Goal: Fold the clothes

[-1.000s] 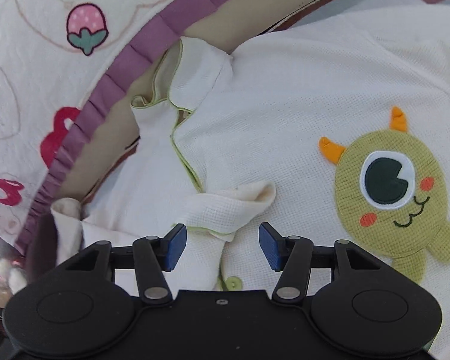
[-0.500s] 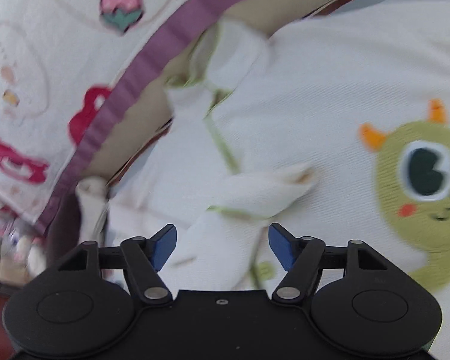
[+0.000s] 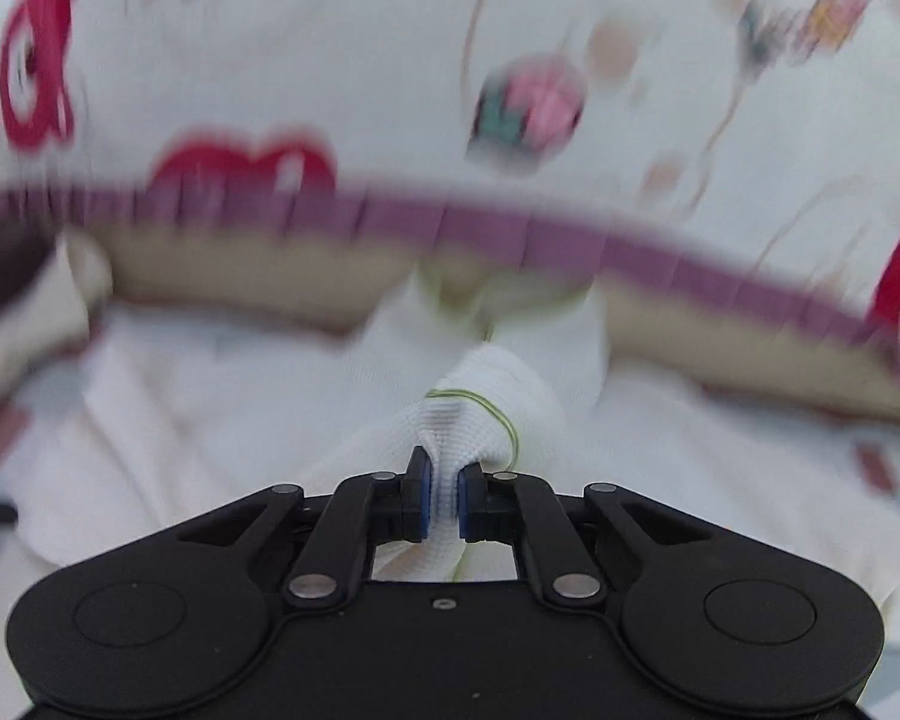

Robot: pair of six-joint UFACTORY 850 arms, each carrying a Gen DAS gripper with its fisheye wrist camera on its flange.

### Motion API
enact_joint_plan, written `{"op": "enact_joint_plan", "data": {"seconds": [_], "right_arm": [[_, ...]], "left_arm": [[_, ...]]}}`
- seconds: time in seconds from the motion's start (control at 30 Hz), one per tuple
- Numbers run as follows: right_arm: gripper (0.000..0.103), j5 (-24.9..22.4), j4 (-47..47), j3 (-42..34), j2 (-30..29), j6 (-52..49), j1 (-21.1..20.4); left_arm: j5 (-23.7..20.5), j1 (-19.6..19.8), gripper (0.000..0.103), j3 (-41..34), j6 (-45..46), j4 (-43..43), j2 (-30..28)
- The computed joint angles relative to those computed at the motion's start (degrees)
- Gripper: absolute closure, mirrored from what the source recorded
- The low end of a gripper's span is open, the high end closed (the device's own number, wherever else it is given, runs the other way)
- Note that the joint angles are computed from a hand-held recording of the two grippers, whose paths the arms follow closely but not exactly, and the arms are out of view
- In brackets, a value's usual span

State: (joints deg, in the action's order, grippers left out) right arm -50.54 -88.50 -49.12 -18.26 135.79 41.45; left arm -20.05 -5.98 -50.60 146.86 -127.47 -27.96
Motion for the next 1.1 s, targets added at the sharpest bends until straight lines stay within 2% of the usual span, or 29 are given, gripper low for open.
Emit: {"op": "enact_joint_plan", "data": {"seconds": [0.03,0.1,0.13,0.17,0.23,0.27,0.3,0.4,0.53,0.6,0.73,0.83,0.9,0.97,1.1], "right_arm": [[0.093,-2.9,0.4,1.0,1.3,-0.5,0.3],[0.074,-4.1,-0.2,3.5,3.1,-3.5,-0.7],[0.036,-2.4,-0.4,4.8,3.6,-6.1,-2.0],[0.031,1.2,0.2,5.9,3.7,-9.9,-4.1],[0.033,6.6,5.5,6.9,2.6,-13.1,-7.7],[0.041,8.6,9.1,7.4,2.5,-12.8,-9.1],[0.040,10.1,10.4,8.1,2.7,-10.9,-10.0],[0.039,11.7,7.1,10.4,4.0,-1.1,-10.3],[0.039,11.5,6.2,8.1,1.9,-7.1,-8.5],[0.039,12.6,2.6,6.8,1.0,-8.1,-7.9],[0.039,18.2,-8.5,3.4,-1.3,-5.5,-7.9],[0.039,22.8,-11.5,-2.9,-6.4,-13.1,-7.8],[0.040,26.0,-9.9,-7.3,-9.6,-21.7,-7.3],[0.043,26.8,-10.2,-10.5,-12.0,-28.2,-6.1],[0.043,27.4,-14.8,-16.8,-17.6,-31.8,-6.3]], "left_arm": [[-0.9,0.0,0.052,0.5,2.0,-1.5,0.3],[-2.7,0.4,0.048,0.9,-1.3,2.7,1.0],[-3.5,0.8,0.047,0.8,-5.1,7.3,1.4],[-3.6,0.7,0.044,0.9,-6.6,9.7,1.7],[-2.3,-0.5,0.042,1.8,-2.4,9.1,2.1],[-1.6,-1.1,0.042,2.3,0.5,8.2,2.3],[-0.9,-1.8,0.042,2.8,3.4,7.1,2.5],[-0.9,-2.7,0.042,2.9,4.7,9.0,2.0],[-1.2,-3.3,0.041,2.7,7.4,7.2,0.8],[-1.8,-3.2,0.041,2.2,5.9,7.0,-0.2],[-5.1,-0.3,0.041,0.3,-11.3,16.0,-1.9],[-5.3,1.1,0.041,-0.1,-19.5,23.3,-2.2],[-6.2,1.4,0.041,0.7,-17.2,21.6,-1.9],[-8.2,1.7,0.041,1.8,-13.3,18.9,-1.5],[-12.4,1.4,0.041,2.2,-9.1,21.1,-1.2]]}}
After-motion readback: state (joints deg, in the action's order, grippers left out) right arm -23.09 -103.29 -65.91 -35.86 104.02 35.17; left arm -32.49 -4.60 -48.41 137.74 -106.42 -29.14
